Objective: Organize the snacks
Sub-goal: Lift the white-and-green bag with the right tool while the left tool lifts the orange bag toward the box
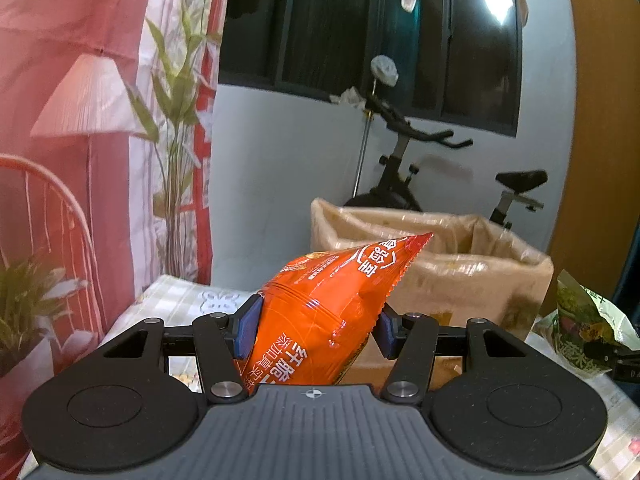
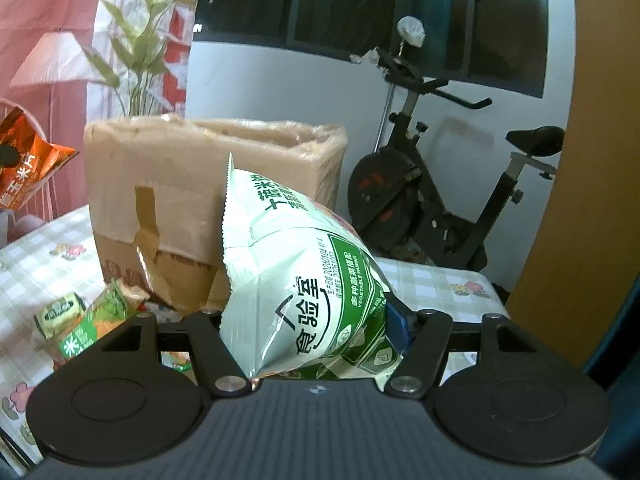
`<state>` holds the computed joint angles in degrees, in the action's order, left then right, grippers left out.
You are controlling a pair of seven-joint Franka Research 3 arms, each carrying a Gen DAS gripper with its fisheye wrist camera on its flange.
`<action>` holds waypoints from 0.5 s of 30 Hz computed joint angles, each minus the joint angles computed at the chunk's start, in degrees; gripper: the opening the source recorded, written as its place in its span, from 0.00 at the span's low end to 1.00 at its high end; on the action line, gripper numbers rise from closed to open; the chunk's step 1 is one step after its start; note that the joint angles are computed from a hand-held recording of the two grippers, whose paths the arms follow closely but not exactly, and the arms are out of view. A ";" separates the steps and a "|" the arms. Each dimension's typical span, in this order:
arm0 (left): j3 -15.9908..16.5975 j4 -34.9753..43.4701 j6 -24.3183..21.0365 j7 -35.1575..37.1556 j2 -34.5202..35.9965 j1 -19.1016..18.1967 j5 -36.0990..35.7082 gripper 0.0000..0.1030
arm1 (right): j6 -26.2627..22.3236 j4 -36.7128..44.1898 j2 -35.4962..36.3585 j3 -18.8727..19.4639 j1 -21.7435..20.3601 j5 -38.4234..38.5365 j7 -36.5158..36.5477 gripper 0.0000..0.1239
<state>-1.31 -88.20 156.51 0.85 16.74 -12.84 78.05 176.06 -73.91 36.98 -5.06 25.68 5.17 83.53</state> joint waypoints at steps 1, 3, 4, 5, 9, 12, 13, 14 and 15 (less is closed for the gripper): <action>0.12 0.30 0.19 -0.52 -0.01 -0.10 0.63 0.58 | 0.37 -0.19 -0.27 -0.13 0.00 0.16 0.23 0.54; 0.27 1.30 0.67 -1.19 0.13 -0.20 1.74 0.58 | 1.32 -0.76 -0.99 -0.13 -0.14 0.64 0.61 0.54; 0.33 1.96 0.85 -1.37 0.30 -0.26 2.30 0.58 | 1.90 -1.05 -1.43 -0.11 -0.23 0.92 0.76 0.54; 0.40 2.57 1.07 -1.49 0.49 -0.33 2.85 0.58 | 2.38 -1.15 -1.70 -0.07 -0.33 1.11 0.75 0.54; 0.66 5.91 2.27 -0.94 1.92 -0.57 4.09 0.58 | 4.29 -0.29 -2.23 -0.62 -0.29 1.72 0.67 0.54; 1.07 9.03 3.47 0.38 3.66 -0.82 3.72 0.58 | 5.20 2.38 -1.46 -0.78 -0.50 2.10 0.12 0.54; 1.31 9.75 3.92 0.70 4.04 -1.02 3.59 0.58 | 5.36 3.67 -1.01 -0.51 -0.78 2.16 -0.35 0.54; 1.46 11.07 4.46 1.47 4.84 -1.13 3.15 0.58 | 5.46 5.09 -0.40 -0.23 -1.01 2.22 -0.83 0.54; 1.68 12.45 4.86 2.35 5.71 -1.29 2.52 0.58 | 5.45 6.93 0.39 0.36 -1.43 2.26 -1.52 0.54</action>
<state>0.37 -75.74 161.37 3.20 22.45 -14.13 80.56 181.52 -66.98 37.37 -4.70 24.25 7.43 82.01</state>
